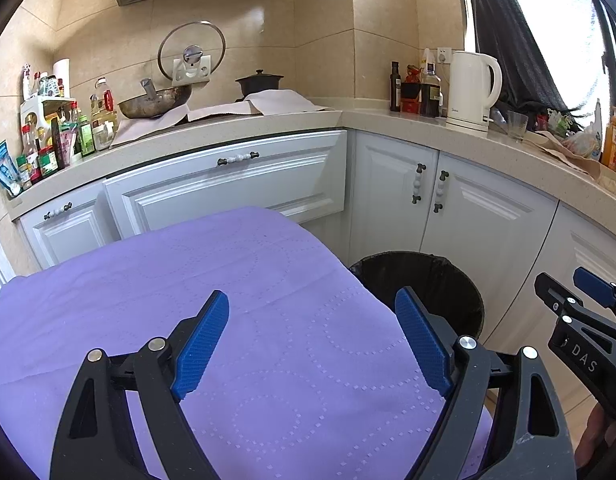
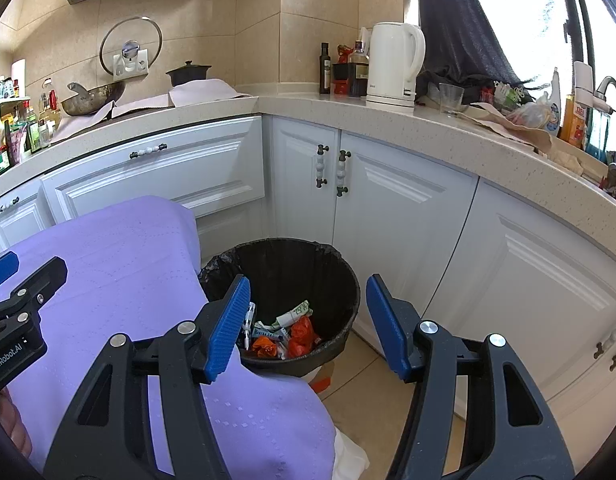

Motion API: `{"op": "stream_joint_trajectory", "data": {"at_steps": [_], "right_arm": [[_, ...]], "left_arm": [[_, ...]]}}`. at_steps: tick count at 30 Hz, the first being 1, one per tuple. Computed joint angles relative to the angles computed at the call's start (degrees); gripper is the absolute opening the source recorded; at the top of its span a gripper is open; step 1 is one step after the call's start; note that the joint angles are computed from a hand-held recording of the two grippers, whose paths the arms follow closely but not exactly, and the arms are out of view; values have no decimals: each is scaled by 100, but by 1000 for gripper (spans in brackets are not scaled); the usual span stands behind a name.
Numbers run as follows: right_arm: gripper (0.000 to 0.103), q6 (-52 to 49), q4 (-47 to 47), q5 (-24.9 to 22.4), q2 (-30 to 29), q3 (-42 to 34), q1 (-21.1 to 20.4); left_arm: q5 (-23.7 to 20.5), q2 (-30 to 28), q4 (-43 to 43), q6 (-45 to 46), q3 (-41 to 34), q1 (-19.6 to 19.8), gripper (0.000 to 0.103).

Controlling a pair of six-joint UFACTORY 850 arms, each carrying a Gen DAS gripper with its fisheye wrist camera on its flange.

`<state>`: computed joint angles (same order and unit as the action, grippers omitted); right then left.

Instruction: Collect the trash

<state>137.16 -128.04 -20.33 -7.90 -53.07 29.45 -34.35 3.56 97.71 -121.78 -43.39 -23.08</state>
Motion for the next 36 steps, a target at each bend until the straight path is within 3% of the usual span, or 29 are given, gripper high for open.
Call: {"op": "stream_joint_trajectory", "data": {"at_steps": [36], "right_arm": [[59,-40,40,20,1,-8,1]], "left_arm": [[9,23,70,-78,44,10,83]]}}
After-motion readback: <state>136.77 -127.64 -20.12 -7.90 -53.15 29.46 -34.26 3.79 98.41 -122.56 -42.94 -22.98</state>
